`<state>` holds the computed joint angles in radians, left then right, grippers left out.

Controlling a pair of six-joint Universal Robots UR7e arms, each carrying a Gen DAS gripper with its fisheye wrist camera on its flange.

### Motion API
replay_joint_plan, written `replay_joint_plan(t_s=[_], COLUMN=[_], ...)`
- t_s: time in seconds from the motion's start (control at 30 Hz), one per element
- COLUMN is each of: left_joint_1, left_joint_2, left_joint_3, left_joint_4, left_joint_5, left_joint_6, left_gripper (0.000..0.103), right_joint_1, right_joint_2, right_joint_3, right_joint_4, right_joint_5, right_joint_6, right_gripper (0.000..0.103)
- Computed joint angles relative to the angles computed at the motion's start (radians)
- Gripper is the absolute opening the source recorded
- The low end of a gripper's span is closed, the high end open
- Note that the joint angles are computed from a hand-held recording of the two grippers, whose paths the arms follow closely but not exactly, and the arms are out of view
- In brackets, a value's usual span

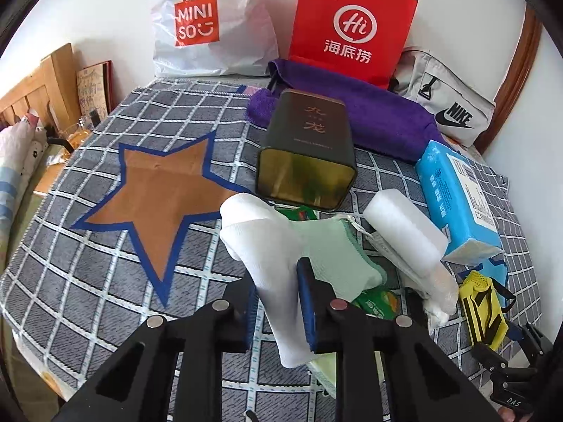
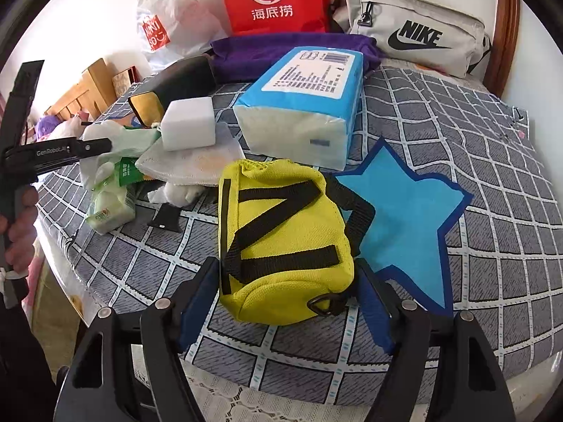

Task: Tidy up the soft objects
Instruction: 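Grasp the white sock with the left tool while the right tool grasps the yellow bag, then carry the white sock with the left tool while the right tool carries the yellow bag toward the purple towel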

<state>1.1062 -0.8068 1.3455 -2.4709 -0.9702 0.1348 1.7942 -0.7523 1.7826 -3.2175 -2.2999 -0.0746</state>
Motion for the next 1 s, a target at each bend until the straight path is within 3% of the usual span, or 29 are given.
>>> replay_joint_plan(t_s=[0.13, 0.27, 0.37, 0.53, 1.0], left_joint_1=[-0.006, -0.017, -0.021, -0.023, -0.048], left_joint_2=[-0.016, -0.031, -0.041, -0.053, -0.077], left_joint_3=[0.001, 0.007, 0.008, 0.006, -0.010], left_joint_4=[-0.004, -0.015, -0.021, -0.019, -0.038], left_joint_5=[-0.008, 0.000, -0.004, -0.014, -0.063], left_joint_6=[-0.003, 0.006, 0.006, -0.002, 0.008], left_gripper=[0.018, 0.018, 0.018, 0.018, 0.018], right_joint_1=[-0.016, -0.019, -0.018, -0.021, 0.053], right_joint_2=[0.010, 0.043, 0.052, 0.012, -0.078], right_joint_3=[-0.010, -0.042, -0.049, -0.018, 0.022], right_joint_4=[-0.022, -0.052, -0.077, -0.071, -0.122], right_joint_5=[0.032, 0.013, 0.010, 0.057, 0.030], right_joint_6=[0.008, -0.021, -0.036, -0.008, -0.021], right_gripper=[0.081, 0.082, 0.075, 0.068, 0.068])
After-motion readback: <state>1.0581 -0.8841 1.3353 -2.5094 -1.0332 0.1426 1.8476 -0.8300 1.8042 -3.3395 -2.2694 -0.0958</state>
